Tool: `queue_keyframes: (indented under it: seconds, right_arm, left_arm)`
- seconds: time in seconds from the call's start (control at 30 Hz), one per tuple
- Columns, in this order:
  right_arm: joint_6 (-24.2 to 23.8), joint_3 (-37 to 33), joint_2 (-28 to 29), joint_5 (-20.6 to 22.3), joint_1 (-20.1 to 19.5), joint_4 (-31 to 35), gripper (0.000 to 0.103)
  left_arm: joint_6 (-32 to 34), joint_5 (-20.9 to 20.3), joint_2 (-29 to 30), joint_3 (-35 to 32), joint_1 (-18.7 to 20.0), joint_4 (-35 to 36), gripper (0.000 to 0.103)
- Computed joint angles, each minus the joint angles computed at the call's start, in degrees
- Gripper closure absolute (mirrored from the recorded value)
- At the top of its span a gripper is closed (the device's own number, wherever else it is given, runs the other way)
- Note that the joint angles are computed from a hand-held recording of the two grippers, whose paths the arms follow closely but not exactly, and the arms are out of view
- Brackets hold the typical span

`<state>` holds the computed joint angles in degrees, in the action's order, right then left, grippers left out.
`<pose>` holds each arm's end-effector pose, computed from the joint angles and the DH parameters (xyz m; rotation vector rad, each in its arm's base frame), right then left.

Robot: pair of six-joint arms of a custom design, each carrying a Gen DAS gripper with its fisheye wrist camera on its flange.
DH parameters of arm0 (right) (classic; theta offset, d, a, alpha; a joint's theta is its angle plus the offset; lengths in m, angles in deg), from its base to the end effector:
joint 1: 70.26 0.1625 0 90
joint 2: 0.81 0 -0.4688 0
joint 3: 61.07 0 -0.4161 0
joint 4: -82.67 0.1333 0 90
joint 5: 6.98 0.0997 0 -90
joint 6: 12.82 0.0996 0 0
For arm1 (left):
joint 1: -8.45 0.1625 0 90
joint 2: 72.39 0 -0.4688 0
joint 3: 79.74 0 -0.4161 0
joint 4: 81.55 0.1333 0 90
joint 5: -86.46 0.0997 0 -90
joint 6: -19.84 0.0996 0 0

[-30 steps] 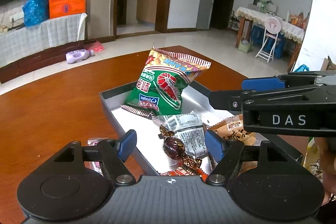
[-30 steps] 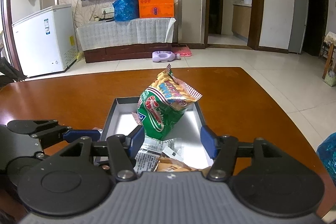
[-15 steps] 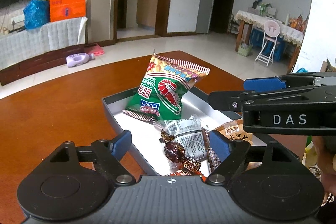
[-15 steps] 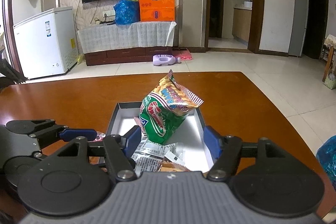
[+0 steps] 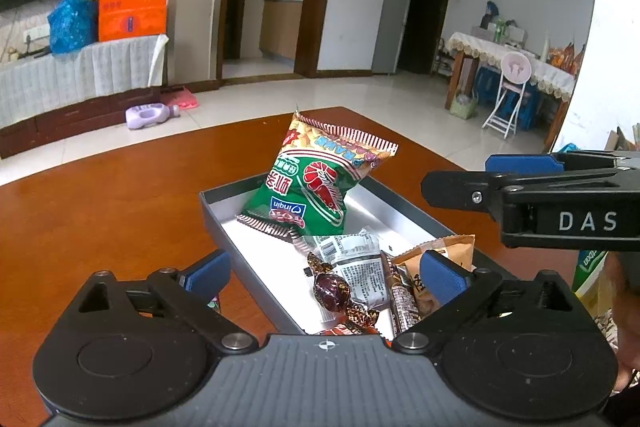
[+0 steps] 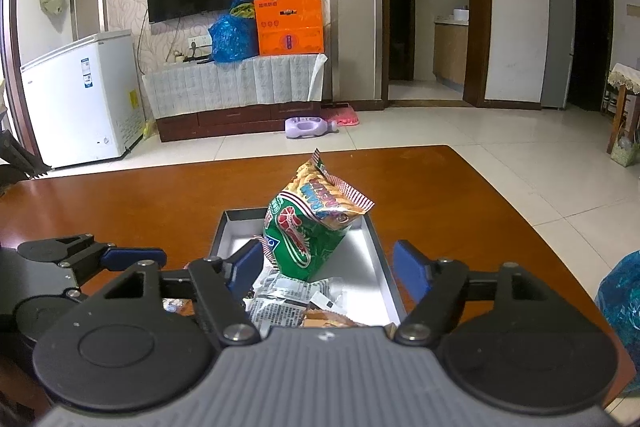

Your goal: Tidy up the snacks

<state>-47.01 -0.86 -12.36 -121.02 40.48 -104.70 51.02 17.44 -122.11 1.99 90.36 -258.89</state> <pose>0.3942 -0.7792 -0.0412 0.9182 -2.2773 1.0379 0.0562 -0.8050 0.3287 0.5802 2.3114 -1.1304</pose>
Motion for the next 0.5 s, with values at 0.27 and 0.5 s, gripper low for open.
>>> queue_keyframes:
  seconds: [0.27,0.5]
  right_arm:
    - [-0.06,-0.2,0.03,0.14,0.09,0.77,0.029]
    - [-0.18,-0.12,-0.04,0.05,0.19,0.95,0.029]
  left_arm:
    - [0.24,2.03,0.35,-0.04,-0.28,-1.06,0.0]
    - [0.91,2.29,0.48,-0.15,-0.42,-0.39,0.0]
